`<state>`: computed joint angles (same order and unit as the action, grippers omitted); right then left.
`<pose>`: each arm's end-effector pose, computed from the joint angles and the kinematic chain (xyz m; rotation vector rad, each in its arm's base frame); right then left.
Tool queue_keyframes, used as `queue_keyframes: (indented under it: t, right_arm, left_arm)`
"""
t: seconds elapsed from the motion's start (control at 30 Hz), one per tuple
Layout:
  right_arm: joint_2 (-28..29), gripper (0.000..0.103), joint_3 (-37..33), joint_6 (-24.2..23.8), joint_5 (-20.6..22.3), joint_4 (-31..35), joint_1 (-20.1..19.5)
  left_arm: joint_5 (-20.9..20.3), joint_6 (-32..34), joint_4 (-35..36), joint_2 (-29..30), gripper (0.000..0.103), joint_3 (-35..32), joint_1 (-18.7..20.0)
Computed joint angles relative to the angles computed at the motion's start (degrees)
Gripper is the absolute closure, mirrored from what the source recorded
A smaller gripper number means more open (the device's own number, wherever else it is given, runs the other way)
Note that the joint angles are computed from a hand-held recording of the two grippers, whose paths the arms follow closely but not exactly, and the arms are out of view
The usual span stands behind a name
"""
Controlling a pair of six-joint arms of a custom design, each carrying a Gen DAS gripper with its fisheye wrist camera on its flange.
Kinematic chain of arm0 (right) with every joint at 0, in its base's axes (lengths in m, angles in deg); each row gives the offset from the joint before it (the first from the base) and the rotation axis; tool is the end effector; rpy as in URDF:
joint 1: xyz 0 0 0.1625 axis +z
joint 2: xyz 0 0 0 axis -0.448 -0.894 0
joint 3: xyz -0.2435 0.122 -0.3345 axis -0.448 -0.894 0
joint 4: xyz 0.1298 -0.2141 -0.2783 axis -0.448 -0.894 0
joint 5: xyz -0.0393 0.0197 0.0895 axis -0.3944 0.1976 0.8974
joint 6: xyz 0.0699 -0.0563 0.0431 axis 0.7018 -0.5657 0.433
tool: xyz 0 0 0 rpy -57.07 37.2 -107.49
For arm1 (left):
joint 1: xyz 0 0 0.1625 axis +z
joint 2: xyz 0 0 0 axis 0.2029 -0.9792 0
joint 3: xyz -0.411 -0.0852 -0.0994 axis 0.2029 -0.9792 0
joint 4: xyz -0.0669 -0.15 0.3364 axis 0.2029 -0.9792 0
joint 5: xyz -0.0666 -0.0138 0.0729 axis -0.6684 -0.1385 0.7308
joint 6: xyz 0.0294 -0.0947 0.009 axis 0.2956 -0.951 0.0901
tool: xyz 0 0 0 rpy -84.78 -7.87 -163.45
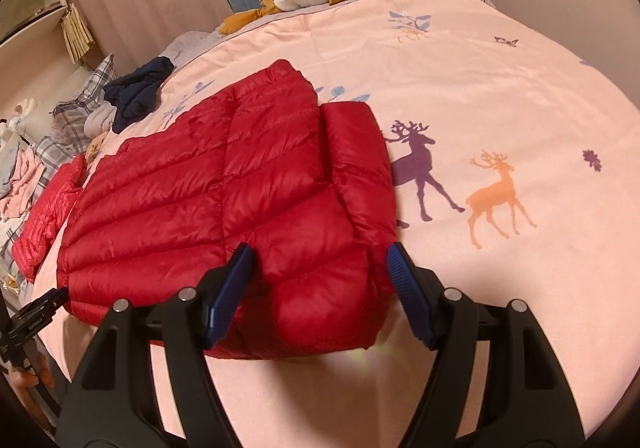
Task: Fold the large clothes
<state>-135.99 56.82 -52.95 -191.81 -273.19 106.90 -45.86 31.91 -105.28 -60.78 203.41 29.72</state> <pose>0.0255 -0.4120 0.3636 -0.1188 -2.3363 1.1045 -0.2561 -0.5081 0.1106 0.5130 2.3023 -0.7984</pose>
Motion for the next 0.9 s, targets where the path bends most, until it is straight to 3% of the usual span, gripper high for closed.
queue_keyframes:
  t: [0.3, 0.53, 0.73, 0.77, 0.8, 0.83, 0.9]
  right_arm:
    - [-1.4, 0.033, 0.6, 1.2, 0.7, 1.3, -1.5]
    - [-3.6, 0.032, 1.6, 0.3, -0.9, 0.3, 1.1]
    - [-5.2, 0.007, 0.8, -0.2, -5.5, 1.0, 9.5]
    - [-5.3, 0.005, 0.5, -0.1, -6.2, 1.5, 11.0]
    - [-5.5, 0.002, 0.1, 0.1, -6.6, 2.3, 12.4]
    - [-5.7, 0.002, -0.3, 0.6, -7.1, 3.1, 13.5]
    - [-5.8, 0.002, -1.4, 2.6, -8.8, 5.9, 16.4]
  left_arm:
    - [0.3, -1.5, 0.5, -1.3, 0.028, 1.2, -0.4]
    - [1.9, -4.5, 3.9, -2.6, 0.028, 1.7, -1.5]
    - [4.3, -7.9, 7.1, -6.4, 0.026, 2.6, -4.7]
    - [4.8, -8.2, 7.5, -7.0, 0.022, 2.5, -5.6]
    - [5.3, -8.3, 7.5, -7.5, 0.009, 2.4, -6.6]
    - [5.9, -7.6, 6.4, -7.9, 0.003, 2.4, -7.6]
    - [6.8, -6.5, 4.3, -8.2, 0.002, 2.4, -9.4]
